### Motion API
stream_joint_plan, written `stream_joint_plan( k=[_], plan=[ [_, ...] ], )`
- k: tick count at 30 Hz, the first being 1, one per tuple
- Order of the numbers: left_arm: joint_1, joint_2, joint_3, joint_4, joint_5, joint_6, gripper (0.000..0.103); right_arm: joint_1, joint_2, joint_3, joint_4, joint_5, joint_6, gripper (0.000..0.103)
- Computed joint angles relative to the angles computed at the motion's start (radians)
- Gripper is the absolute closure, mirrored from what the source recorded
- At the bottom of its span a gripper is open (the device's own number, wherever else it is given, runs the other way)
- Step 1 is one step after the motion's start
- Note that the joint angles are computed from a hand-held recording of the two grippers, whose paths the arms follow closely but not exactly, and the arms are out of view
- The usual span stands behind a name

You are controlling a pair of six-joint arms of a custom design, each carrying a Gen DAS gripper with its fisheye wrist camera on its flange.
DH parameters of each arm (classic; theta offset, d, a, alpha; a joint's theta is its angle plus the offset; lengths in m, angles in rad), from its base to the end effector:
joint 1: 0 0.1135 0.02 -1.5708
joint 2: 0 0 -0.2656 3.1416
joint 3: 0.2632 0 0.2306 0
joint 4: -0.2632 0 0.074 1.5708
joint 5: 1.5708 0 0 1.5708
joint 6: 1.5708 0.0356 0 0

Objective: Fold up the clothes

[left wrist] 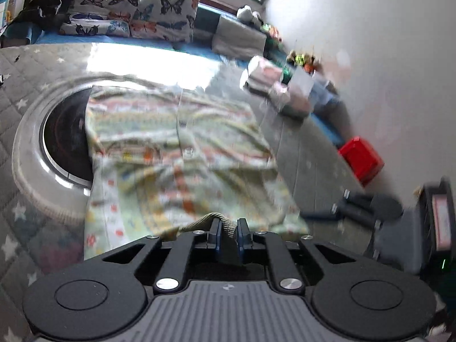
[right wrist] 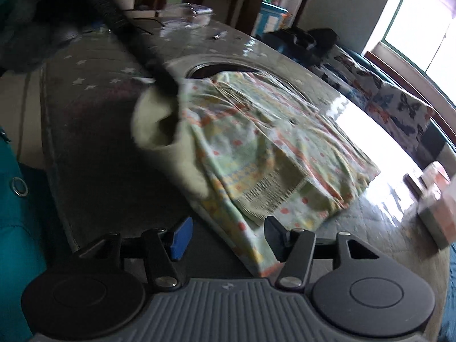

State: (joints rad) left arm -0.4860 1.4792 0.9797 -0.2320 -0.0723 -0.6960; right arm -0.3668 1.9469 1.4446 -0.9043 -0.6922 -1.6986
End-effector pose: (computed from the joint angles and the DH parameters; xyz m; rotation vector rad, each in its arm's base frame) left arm 0.2677 -0.1385 0.2509 -0.2848 2.3397 -0.5151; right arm 0.3425 -0.1072 0.2059 -1.5722 1.8835 0.2799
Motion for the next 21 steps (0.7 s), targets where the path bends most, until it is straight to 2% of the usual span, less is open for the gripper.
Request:
stream_joint_plan(
  k=[3,6,7,8,10,12,14,16,19,21],
  plan=[
    [0.054,0.035,0.029,0.021,0.049,-0.003,0.091,0.026,-0.003,-0.021,0.026,-0.024,0.019,0.044],
    [0.08,0.066,0.055,0.023,0.073,0.009,0.091,0.06,0.014,-0.004,0.029,-0.041,0.069,0.05],
    [0.085,0.073,0.058,0.026,0.076,0.014,0.091,0.074,0.03,0.02,0.01,-0.041,0.096,0.055],
    [0.093,0.078,0.062,0.027,0.084,0.017,0.091,0.088,0.05,0.051,-0.014,-0.036,0.128,0.067],
    [0.1,0.077,0.056,0.03,0.086,0.027,0.09,0.11,0.091,0.118,-0.065,-0.031,0.19,0.079],
    [0.089,0.038,0.019,0.033,0.046,0.057,0.089,0.117,0.127,0.187,-0.108,-0.039,0.239,0.085],
    [0.078,-0.002,-0.017,0.036,0.006,0.086,0.08,0.119,0.162,0.258,-0.155,-0.051,0.283,0.088],
    [0.065,-0.042,-0.052,0.038,-0.035,0.116,0.055,0.12,0.19,0.316,-0.192,-0.065,0.314,0.089],
    [0.013,-0.104,-0.114,0.048,-0.144,0.201,0.045,0.124,0.217,0.378,-0.223,-0.085,0.349,0.09],
    [-0.023,-0.13,-0.146,0.055,-0.208,0.257,0.045,0.128,0.227,0.402,-0.234,-0.093,0.369,0.09]
  ],
)
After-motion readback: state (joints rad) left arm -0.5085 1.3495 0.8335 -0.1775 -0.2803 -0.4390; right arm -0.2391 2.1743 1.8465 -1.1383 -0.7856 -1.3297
